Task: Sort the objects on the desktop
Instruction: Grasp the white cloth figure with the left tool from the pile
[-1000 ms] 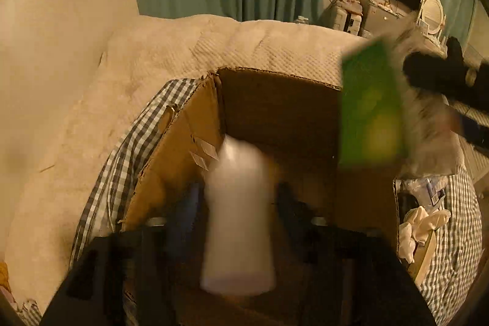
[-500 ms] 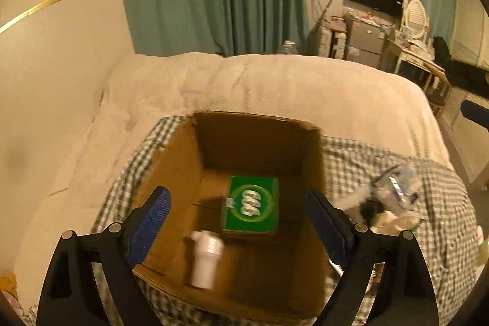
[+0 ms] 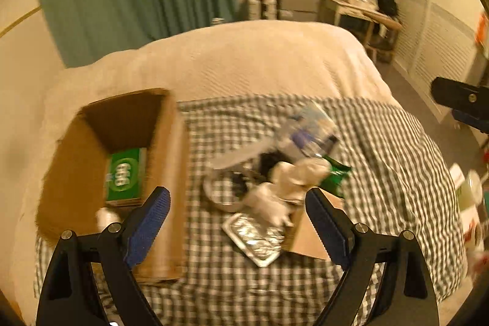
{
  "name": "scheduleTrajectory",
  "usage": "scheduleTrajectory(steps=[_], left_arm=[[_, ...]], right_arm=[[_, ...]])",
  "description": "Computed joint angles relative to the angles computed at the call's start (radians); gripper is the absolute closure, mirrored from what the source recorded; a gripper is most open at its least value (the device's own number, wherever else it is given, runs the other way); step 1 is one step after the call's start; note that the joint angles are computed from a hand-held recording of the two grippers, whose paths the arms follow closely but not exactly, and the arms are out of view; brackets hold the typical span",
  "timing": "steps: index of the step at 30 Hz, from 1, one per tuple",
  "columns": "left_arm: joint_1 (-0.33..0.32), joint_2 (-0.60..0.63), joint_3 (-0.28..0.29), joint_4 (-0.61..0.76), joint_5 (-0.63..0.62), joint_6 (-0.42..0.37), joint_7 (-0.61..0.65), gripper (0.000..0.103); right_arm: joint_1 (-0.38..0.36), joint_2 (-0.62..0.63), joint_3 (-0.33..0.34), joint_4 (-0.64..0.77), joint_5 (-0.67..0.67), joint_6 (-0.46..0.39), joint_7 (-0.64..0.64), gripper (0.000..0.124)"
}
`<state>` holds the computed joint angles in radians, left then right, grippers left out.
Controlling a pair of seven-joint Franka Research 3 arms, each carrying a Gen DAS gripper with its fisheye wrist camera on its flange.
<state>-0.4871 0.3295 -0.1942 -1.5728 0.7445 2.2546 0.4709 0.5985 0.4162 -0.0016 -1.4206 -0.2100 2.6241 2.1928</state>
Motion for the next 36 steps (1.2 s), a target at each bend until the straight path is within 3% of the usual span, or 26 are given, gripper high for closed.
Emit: scheduleTrajectory(steps=[4, 9, 18, 19, 21, 22, 25, 29, 36], left_arm=[[-0.024, 0.110, -0.003, 0.109, -0.019, -0.009, 0.052, 0.010], [-0.053, 0.238, 0.036, 0.220, -0.031, 0.007, 0.092, 0.010], [-0.040, 0.400, 0.057, 0.364, -0.139, 0.134, 0.203, 0.014], [-0.038, 0.415, 0.058, 0.378, -0.158, 0.136, 0.220, 0.023], [-0.021, 0.445, 0.050, 0.410, -0.217, 0.124, 0.255, 0.054], [-0.010, 0.452, 0.043, 0.416, -0.249, 0.114, 0.269, 0.077], [0.028, 0.376, 0.043, 0.274, -0.308, 0.220, 0.231, 0.088], [0.021, 0.234, 0.086, 0.064, -0.249, 0.335, 0.130, 0.088], [0.046, 0.113, 0.083, -0.096, -0.163, 0.371, 0.027, 0.088]], right_arm=[[-0.034, -0.043, 0.001, -0.119, 0.023, 0.026, -0.005, 0.031], [-0.068, -0.036, 0.012, -0.177, 0.057, 0.052, -0.037, 0.031], [-0.079, 0.050, 0.017, -0.167, 0.118, 0.050, -0.107, 0.031], [-0.077, 0.059, 0.016, -0.161, 0.124, 0.044, -0.111, 0.031], [-0.076, 0.078, 0.017, -0.147, 0.138, 0.030, -0.123, 0.031], [-0.076, 0.087, 0.017, -0.141, 0.145, 0.023, -0.128, 0.031], [-0.077, 0.112, 0.024, -0.121, 0.175, -0.001, -0.140, 0.031], [-0.086, 0.153, 0.051, -0.082, 0.236, -0.031, -0.166, 0.031], [-0.082, 0.256, 0.098, 0.046, 0.351, -0.116, -0.194, 0.031]])
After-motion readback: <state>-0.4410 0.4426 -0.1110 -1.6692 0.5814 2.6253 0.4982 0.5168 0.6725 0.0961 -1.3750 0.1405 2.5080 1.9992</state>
